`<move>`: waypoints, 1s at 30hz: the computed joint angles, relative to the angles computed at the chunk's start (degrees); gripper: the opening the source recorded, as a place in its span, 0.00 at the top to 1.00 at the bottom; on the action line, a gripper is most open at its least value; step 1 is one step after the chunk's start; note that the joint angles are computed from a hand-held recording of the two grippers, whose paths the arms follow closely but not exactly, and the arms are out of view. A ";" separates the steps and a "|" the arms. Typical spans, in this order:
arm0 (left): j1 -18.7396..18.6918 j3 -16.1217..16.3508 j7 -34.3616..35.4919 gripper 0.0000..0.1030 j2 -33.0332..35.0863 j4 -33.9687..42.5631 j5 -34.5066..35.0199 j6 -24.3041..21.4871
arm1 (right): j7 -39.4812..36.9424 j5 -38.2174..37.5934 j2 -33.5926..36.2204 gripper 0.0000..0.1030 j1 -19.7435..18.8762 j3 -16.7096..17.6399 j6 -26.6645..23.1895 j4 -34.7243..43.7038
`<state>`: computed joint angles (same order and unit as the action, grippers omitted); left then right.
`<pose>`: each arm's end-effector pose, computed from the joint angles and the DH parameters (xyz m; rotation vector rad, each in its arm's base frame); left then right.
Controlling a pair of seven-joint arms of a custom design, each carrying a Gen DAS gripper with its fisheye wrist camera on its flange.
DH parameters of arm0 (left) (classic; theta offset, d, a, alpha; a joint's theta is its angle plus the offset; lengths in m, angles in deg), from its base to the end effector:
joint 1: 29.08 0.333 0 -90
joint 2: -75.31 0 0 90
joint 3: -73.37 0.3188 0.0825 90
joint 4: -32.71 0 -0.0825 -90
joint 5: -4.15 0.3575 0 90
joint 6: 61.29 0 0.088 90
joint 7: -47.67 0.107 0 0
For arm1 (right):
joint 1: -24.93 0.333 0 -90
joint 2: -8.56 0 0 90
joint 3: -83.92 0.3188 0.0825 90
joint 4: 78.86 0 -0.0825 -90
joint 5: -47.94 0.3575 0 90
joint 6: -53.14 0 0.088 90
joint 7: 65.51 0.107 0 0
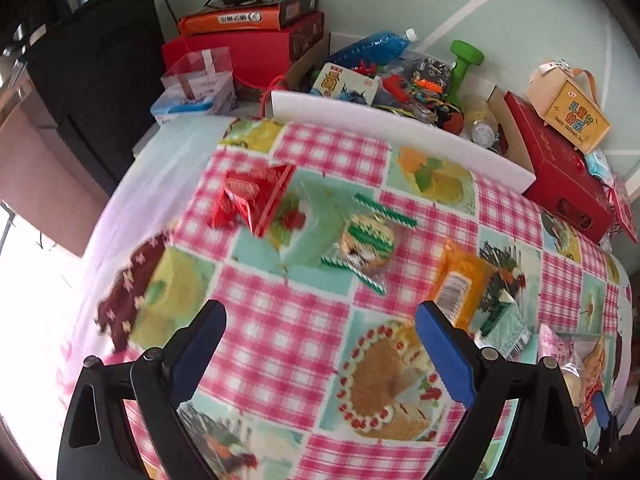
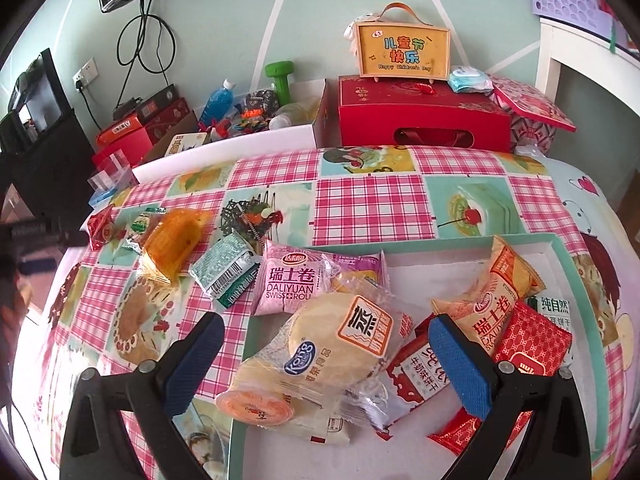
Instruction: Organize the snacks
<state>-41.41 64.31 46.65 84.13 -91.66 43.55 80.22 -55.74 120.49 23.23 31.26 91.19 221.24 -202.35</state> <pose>0.5119 -0.2003 0.3584 -2.4708 1.1429 -0.3155 0.5558 0.0693 0.3296 -2.0829 1.3339 -0.3695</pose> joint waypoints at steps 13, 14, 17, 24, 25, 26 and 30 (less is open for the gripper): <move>4.73 2.08 11.74 0.07 2.13 -0.29 -5.62 8.44 | 2.00 -0.44 0.97 0.00 0.95 0.53 -1.03 1.31; 4.83 2.33 12.55 0.07 1.92 -0.36 -5.53 7.87 | 3.43 -1.64 1.00 0.00 1.47 0.52 -1.04 1.44; 5.87 3.01 14.87 0.07 1.15 -0.92 -6.09 7.07 | 9.56 -6.83 1.28 0.00 3.07 0.71 -2.86 3.40; 9.80 4.48 20.06 0.07 0.31 -2.54 -8.60 8.82 | 29.03 -27.65 4.49 0.00 9.50 0.21 -9.54 13.05; 10.47 4.57 21.18 0.07 0.53 -2.80 -9.44 9.88 | 31.10 -30.33 5.46 0.00 10.16 0.34 -10.85 14.91; 11.28 4.56 22.73 0.07 0.98 -3.06 -10.97 11.15 | 33.94 -33.55 6.97 0.00 11.10 0.18 -12.95 17.51; 13.13 4.64 26.45 0.07 3.01 -3.58 -15.61 14.62 | 46.40 -45.17 13.93 0.03 15.69 -1.34 -18.62 26.95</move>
